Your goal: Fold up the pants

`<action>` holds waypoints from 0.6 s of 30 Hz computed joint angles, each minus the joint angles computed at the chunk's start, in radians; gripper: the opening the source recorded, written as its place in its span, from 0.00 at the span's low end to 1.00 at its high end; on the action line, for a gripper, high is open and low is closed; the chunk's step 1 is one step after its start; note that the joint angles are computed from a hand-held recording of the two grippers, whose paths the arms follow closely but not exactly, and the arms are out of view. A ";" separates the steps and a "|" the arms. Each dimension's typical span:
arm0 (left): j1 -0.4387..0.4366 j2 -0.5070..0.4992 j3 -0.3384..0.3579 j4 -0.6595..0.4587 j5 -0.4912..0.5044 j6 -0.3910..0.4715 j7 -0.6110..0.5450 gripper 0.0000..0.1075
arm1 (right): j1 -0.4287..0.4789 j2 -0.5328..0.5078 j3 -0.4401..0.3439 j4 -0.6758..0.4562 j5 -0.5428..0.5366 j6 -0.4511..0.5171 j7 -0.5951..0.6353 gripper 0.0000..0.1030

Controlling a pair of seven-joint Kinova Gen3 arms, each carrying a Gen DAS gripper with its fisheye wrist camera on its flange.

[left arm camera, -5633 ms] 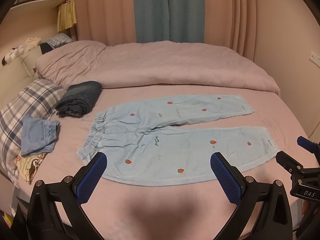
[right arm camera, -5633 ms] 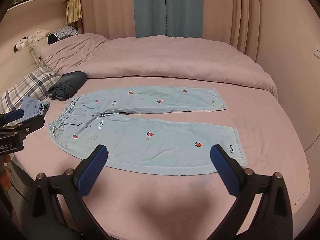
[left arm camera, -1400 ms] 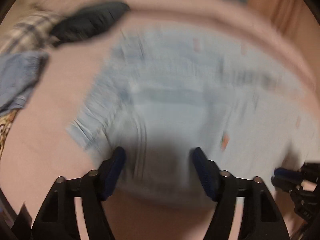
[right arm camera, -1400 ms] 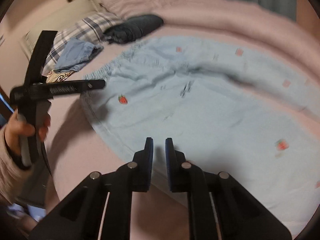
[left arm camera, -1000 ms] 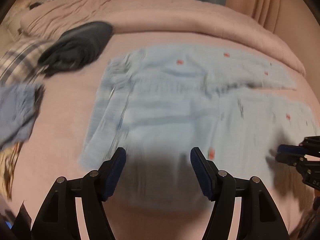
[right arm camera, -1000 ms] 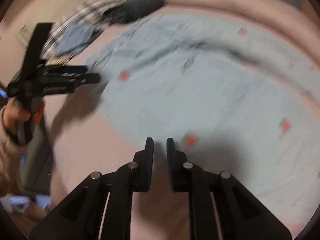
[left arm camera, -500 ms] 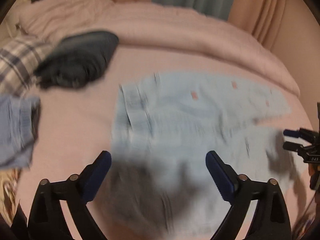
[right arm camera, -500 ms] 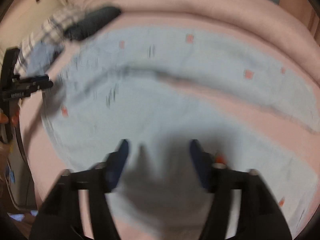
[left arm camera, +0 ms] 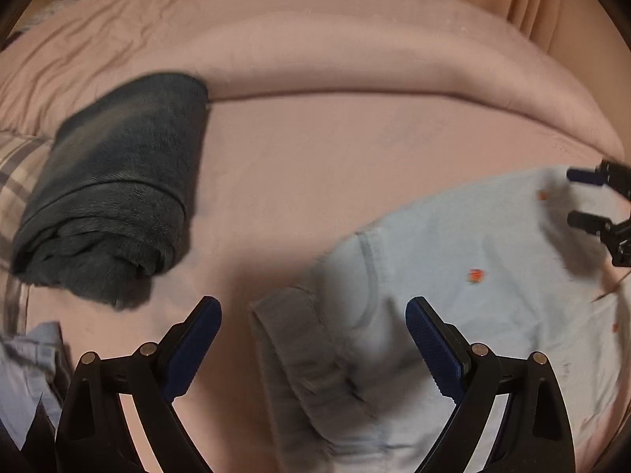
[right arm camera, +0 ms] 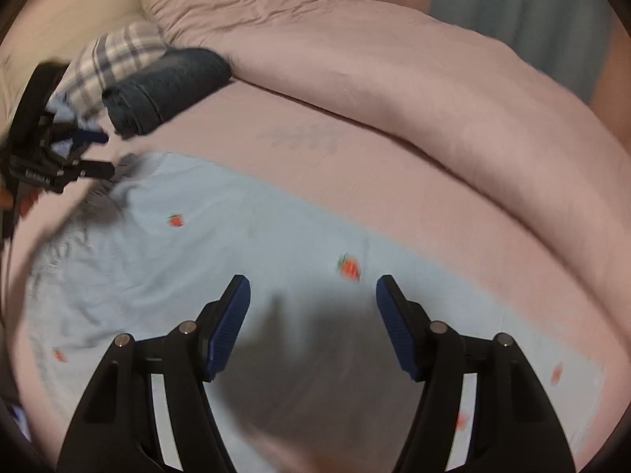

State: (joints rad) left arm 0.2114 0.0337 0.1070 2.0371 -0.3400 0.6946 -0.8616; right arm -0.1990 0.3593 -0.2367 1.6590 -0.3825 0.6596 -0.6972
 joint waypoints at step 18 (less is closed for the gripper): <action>-0.017 0.066 -0.069 0.015 0.231 -0.126 -0.400 0.42 | -0.138 0.253 0.048 -0.377 0.261 0.252 -0.055 0.03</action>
